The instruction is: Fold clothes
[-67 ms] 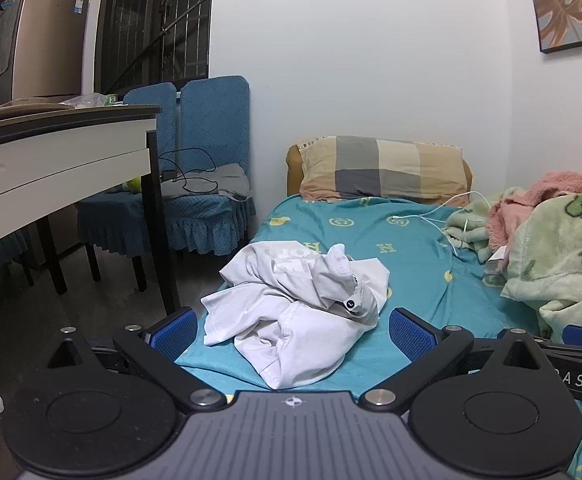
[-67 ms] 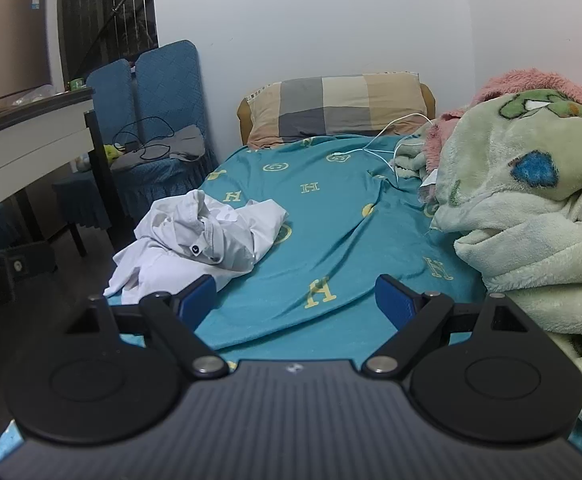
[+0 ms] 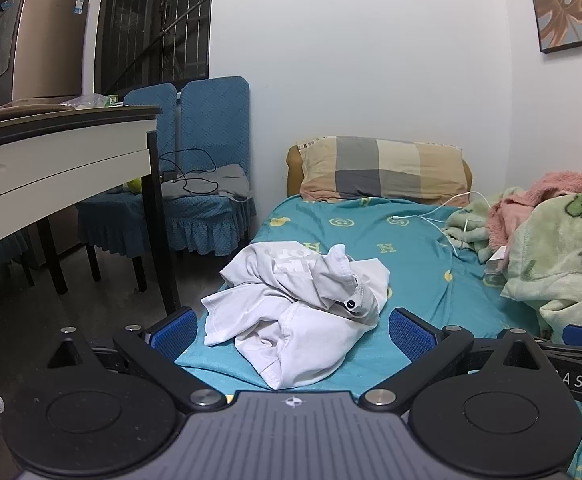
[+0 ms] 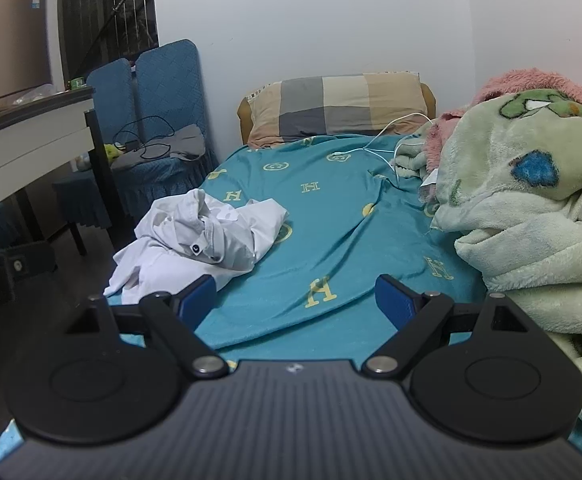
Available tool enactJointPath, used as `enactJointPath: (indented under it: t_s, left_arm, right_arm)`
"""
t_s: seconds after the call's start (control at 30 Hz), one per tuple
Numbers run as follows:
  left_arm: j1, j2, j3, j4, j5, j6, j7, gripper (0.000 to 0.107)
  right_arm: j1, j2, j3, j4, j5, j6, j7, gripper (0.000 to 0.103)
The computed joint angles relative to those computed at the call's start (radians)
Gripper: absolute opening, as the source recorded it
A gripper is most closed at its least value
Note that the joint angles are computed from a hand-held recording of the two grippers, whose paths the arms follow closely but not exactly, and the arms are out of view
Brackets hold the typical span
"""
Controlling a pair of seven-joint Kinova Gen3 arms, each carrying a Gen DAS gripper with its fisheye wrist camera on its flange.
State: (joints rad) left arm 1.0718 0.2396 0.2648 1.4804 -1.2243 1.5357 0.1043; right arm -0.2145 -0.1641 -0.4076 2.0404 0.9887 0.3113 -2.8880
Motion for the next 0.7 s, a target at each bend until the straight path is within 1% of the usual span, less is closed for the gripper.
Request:
enactJointPath:
  t_s: [0.1, 0.23, 0.27, 0.33, 0.37, 0.43, 0.57, 0.7]
  left_arm:
    - [0.009, 0.016, -0.002, -0.013, -0.008, 0.018, -0.013, 0.103]
    - [0.014, 0.018, -0.007, -0.024, -0.001, 0.017, -0.024, 0.103]
    - [0.02, 0.028, -0.003, -0.04, -0.005, 0.03, -0.031, 0.103]
    - [0.023, 0.017, -0.011, -0.031, 0.001, 0.021, -0.034, 0.103]
    - [0.021, 0.011, -0.011, -0.025, 0.002, 0.017, -0.034, 0.103]
    - [0.017, 0.004, -0.009, -0.018, 0.003, 0.013, -0.034, 0.103]
    - [0.01, 0.003, -0.005, -0.011, 0.003, 0.007, -0.027, 0.103]
    - [0.01, -0.001, -0.001, -0.006, 0.001, 0.008, -0.014, 0.103]
  right_arm:
    - [-0.002, 0.0, 0.005, 0.0, -0.01, -0.004, 0.006, 0.088]
    - [0.012, 0.004, -0.001, 0.002, 0.001, -0.015, -0.005, 0.088]
    - [0.01, 0.002, 0.001, 0.002, -0.003, -0.012, -0.001, 0.088]
    - [0.013, -0.006, -0.008, 0.001, -0.006, -0.006, 0.003, 0.088]
    - [0.018, -0.006, 0.0, 0.007, 0.006, -0.022, -0.004, 0.088]
    - [0.033, -0.009, -0.024, 0.015, 0.034, -0.02, -0.039, 0.088]
    - [0.026, -0.01, -0.009, 0.013, 0.014, -0.031, -0.016, 0.088]
    - [0.036, -0.016, -0.017, 0.014, 0.0, -0.036, -0.002, 0.088]
